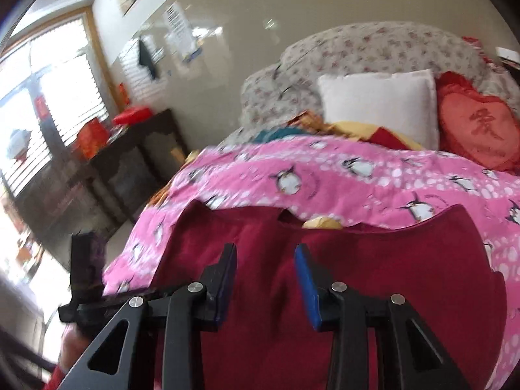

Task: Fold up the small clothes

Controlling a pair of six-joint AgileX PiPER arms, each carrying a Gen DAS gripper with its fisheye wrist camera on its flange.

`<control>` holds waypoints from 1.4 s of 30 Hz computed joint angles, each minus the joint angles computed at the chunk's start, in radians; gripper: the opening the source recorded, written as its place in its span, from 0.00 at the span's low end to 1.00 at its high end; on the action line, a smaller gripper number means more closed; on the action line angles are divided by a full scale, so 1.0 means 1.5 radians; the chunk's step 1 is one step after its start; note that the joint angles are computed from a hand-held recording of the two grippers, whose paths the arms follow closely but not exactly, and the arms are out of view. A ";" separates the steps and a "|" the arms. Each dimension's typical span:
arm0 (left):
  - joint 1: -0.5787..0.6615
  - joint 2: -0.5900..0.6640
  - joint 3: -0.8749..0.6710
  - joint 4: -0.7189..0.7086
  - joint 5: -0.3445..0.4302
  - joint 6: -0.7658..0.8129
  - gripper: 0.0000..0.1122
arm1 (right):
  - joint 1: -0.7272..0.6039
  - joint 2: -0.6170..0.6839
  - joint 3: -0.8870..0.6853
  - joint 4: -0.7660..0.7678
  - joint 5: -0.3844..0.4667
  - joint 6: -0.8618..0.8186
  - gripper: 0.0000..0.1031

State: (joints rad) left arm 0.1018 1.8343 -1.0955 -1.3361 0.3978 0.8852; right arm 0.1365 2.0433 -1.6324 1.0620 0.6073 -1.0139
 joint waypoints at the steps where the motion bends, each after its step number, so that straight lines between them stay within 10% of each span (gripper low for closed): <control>1: 0.006 0.003 -0.015 0.050 0.018 -0.050 0.34 | 0.001 -0.002 -0.005 -0.044 -0.005 0.024 0.35; 6: 0.040 0.028 -0.047 0.065 0.092 -0.084 0.45 | -0.047 0.006 -0.008 -0.018 0.028 0.027 0.35; 11: 0.013 0.006 -0.006 0.011 0.042 -0.006 0.47 | -0.046 0.031 -0.029 -0.018 0.034 0.023 0.32; 16: -0.010 -0.016 -0.018 0.087 0.049 -0.056 0.21 | -0.022 0.091 -0.095 -0.065 0.023 0.067 0.13; 25: -0.114 -0.104 -0.057 0.211 0.076 -0.170 0.19 | -0.052 0.152 -0.184 -0.079 0.077 0.134 0.13; 30: -0.190 -0.043 -0.145 0.228 0.090 -0.220 0.19 | -0.122 0.298 -0.389 -0.003 0.267 0.289 0.14; 42: -0.290 0.068 -0.183 0.160 -0.022 -0.236 0.32 | -0.276 0.123 -0.036 0.257 0.378 0.094 0.75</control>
